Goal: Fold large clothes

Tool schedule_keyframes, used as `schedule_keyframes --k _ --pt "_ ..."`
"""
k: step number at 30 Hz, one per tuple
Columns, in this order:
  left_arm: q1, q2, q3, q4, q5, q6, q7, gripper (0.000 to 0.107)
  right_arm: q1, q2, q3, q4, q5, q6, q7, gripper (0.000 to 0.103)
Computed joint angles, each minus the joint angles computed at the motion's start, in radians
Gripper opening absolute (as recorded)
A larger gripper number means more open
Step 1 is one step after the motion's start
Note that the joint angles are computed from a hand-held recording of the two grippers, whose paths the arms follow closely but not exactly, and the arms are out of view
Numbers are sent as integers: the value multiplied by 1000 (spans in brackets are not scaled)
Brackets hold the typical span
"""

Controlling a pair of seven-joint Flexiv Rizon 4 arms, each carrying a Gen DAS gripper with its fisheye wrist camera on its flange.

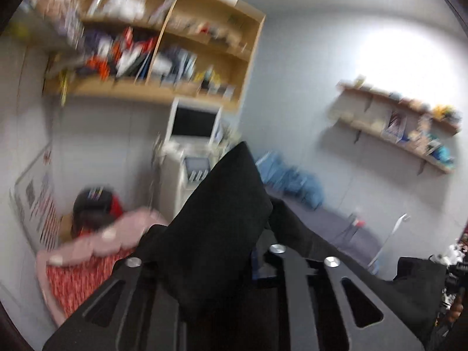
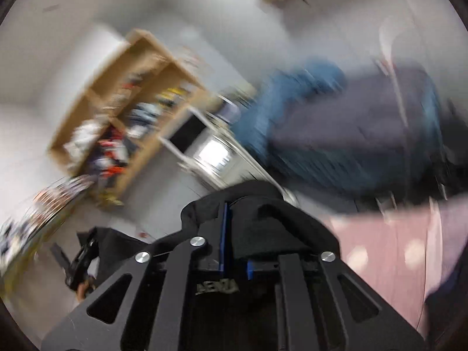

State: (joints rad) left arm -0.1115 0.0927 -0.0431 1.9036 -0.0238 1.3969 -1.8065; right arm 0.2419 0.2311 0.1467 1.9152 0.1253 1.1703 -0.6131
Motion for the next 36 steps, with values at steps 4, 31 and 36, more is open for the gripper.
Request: schedule_keyframes --k 4,31,36 --pt "-24 -128 5 119 -226 -132 239 72 100 -34 -28 188 421 119 -17 87" --pt "-5 -165 -30 417 436 -207 -43 93 337 216 256 652 84 -243 587 87" --pt "-110 -351 -6 233 556 -356 -89 93 327 211 255 624 52 -281 617 87"
